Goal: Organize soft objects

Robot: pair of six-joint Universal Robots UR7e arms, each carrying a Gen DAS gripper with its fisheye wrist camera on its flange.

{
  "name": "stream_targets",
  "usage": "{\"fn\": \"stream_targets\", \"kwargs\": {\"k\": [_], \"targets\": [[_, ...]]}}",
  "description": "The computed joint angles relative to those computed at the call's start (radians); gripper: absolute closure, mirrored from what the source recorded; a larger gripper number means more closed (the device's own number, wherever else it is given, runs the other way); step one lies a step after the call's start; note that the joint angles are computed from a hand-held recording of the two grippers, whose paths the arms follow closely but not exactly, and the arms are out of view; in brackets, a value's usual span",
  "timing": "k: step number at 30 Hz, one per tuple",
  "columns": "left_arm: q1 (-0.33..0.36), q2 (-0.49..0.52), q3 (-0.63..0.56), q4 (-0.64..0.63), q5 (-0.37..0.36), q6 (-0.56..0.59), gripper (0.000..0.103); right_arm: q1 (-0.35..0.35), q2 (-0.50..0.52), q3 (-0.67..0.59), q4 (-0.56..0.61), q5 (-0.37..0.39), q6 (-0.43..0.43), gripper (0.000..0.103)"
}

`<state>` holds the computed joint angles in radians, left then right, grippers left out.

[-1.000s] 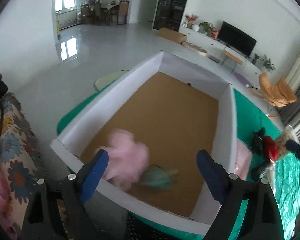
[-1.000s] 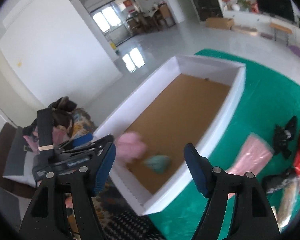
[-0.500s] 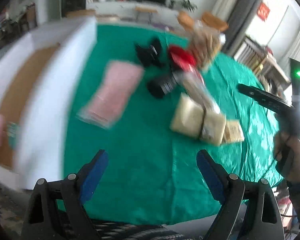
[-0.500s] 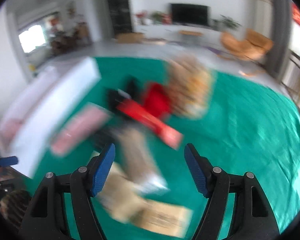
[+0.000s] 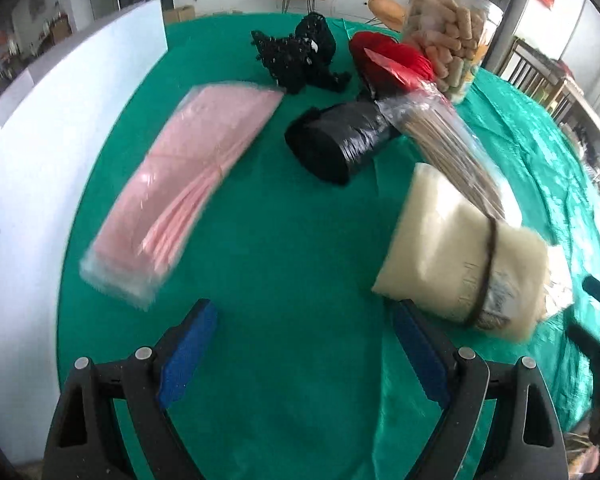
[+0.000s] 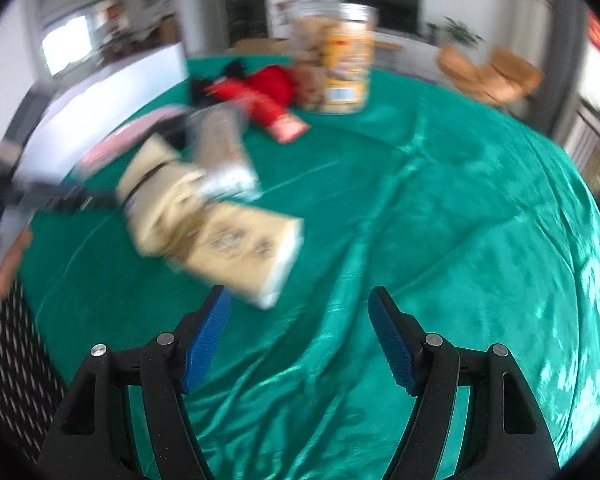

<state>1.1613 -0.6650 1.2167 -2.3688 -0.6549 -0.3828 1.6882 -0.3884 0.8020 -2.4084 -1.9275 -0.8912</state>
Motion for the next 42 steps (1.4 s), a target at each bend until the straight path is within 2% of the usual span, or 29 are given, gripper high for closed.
{"fn": "stream_targets", "kwargs": {"k": [2, 4, 9, 14, 42], "targets": [[0.003, 0.023, -0.024, -0.013, 0.033, 0.035, 0.013, 0.0, 0.015, -0.005, 0.0, -0.014, -0.022, 0.028], [0.006, 0.055, -0.058, -0.017, 0.068, 0.071, 0.003, -0.001, 0.038, -0.039, 0.019, -0.021, -0.008, 0.028], [0.029, 0.112, -0.148, -0.1, 0.053, 0.2, 0.0, -0.005, 0.13, -0.197, 0.071, -0.018, 0.035, 0.028], [0.056, 0.187, -0.255, -0.234, 0.032, 0.365, 0.0, -0.01, 0.134, -0.189, 0.037, -0.004, 0.034, 0.027], [0.052, 0.185, -0.245, -0.247, 0.038, 0.368, 0.0, -0.006, 0.139, -0.192, 0.029, -0.011, 0.039, 0.025]]}}
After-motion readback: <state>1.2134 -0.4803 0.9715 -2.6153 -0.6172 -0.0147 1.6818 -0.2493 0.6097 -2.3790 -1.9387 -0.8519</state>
